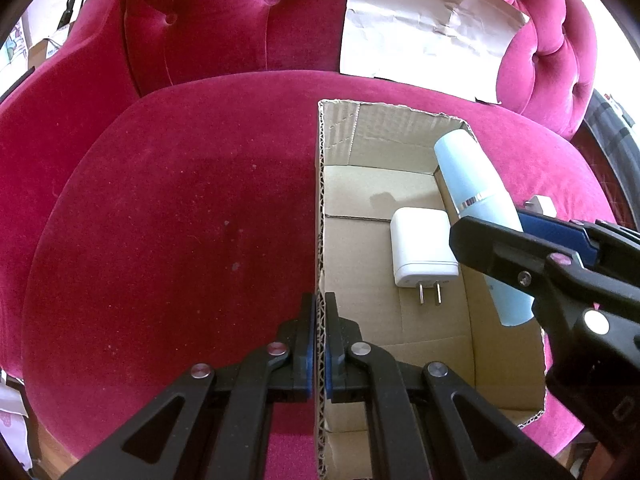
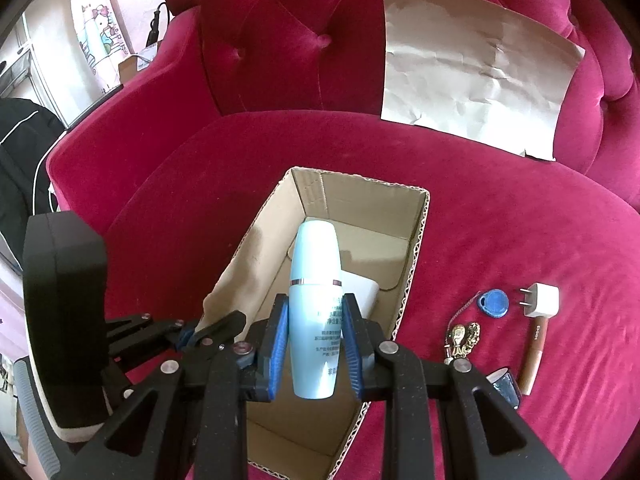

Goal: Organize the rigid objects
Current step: 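Carry the bottle over the box with the right gripper, then open the right gripper to drop the bottle into the box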

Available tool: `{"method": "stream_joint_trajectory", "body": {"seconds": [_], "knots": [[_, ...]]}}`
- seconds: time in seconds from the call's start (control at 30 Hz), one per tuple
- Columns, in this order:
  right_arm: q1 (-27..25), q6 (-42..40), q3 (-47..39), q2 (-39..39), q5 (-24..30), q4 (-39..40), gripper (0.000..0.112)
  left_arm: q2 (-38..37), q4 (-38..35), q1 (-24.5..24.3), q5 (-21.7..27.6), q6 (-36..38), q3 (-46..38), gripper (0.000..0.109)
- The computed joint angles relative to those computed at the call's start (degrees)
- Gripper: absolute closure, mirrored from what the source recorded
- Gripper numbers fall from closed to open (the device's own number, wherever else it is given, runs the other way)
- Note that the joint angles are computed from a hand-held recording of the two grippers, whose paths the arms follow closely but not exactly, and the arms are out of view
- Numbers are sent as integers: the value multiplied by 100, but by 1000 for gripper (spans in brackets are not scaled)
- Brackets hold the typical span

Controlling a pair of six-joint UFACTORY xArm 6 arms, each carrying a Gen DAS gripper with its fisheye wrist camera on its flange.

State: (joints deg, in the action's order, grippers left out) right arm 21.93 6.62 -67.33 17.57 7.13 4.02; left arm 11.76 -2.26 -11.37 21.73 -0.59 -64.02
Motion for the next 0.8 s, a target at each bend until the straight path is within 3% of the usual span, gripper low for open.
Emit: {"method": "stream_joint_trajectory", "body": {"seconds": [0.23, 0.33, 0.4, 0.47, 0.57, 0.8], "knots": [[-66, 598, -51, 19, 34, -682, 83, 3, 21, 0, -15, -8, 7, 105], [-154, 1245, -33, -3, 9, -1425, 59, -1, 57, -7, -31, -28, 23, 105], [-202, 1469, -29, -20, 16, -1714, 54, 2, 112, -10, -43, -65, 29, 105], [-259, 1775, -14, -40, -2, -2076, 36, 6, 121, -13, -54, -84, 32, 105], [-363, 2517, -66, -41, 60, -2975, 18, 21, 58, -10, -59, -51, 21, 105], [-452, 2781, -97, -35, 134, -3295, 11, 25, 140, -13, -71, -99, 23, 105]]}}
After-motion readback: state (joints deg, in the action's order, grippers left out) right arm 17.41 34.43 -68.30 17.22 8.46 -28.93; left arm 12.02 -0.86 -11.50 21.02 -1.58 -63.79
